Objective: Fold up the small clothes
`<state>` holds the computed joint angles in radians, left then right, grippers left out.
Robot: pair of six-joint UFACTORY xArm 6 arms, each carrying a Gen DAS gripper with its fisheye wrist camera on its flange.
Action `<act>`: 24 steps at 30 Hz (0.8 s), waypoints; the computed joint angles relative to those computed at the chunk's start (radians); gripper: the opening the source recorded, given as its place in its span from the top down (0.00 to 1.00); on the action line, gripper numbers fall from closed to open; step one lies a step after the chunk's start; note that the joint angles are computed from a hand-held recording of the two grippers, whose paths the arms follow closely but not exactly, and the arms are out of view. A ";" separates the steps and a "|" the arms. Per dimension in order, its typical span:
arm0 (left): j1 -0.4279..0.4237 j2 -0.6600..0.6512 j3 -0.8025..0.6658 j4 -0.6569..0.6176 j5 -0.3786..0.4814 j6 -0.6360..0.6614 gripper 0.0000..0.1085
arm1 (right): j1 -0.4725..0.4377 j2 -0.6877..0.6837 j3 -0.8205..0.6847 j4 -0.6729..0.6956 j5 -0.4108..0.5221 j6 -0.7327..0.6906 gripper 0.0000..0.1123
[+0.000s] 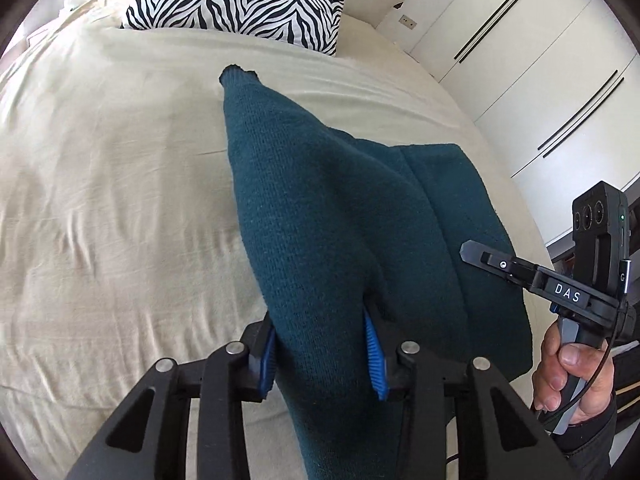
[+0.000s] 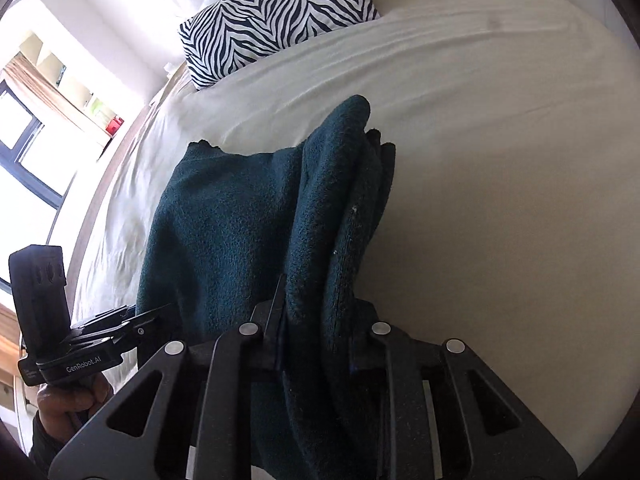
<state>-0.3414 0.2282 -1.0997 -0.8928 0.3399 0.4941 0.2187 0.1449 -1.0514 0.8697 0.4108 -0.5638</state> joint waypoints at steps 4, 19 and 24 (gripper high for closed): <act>0.017 -0.217 0.217 -0.004 -0.028 0.062 0.63 | 0.084 -0.147 0.123 0.124 -0.008 -0.073 0.83; 0.103 -0.347 0.550 -0.467 -0.082 0.526 0.58 | 0.316 -0.074 0.239 0.505 -0.079 -0.224 0.81; 0.088 -0.346 0.551 -0.559 -0.114 0.617 0.52 | 0.235 -0.059 0.279 0.864 0.059 -0.493 0.72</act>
